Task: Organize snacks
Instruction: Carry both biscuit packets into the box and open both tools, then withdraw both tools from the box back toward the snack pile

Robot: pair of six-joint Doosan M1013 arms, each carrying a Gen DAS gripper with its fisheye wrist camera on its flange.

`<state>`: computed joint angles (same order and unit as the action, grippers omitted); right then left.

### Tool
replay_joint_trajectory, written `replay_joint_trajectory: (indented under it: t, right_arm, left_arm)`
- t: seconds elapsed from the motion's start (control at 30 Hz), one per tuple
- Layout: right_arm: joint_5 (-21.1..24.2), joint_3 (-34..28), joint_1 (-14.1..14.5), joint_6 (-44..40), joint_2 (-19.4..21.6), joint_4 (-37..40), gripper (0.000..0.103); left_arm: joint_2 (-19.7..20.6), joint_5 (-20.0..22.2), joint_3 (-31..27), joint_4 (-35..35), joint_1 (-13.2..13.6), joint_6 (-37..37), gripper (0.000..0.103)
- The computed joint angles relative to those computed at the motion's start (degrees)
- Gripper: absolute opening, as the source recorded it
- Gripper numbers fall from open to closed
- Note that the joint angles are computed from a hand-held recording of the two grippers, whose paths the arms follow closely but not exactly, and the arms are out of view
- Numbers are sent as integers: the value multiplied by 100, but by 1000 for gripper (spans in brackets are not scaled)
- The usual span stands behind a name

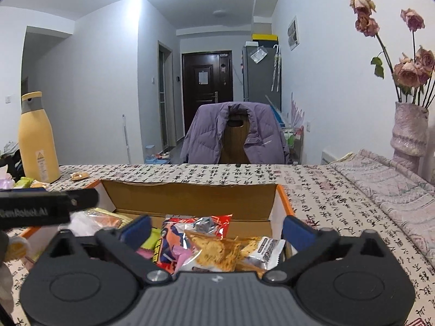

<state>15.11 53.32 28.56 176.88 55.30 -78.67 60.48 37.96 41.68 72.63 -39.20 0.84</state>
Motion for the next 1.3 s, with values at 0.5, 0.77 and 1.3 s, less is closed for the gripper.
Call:
replay_joint_trajectory:
  t: [0.5, 0.77, 1.3]
  right_arm:
    - [93, -54, 0, -158, 37, 114, 103]
    - [169, -65, 8, -605, -15, 522, 103]
    - [22, 955, 35, 147, -648, -210, 103]
  left_arm:
    - [-6, 5, 7, 117, -5, -163, 103]
    - [-44, 69, -14, 177, -56, -57, 103]
    - [-669, -103, 988, 89, -146, -414, 103]
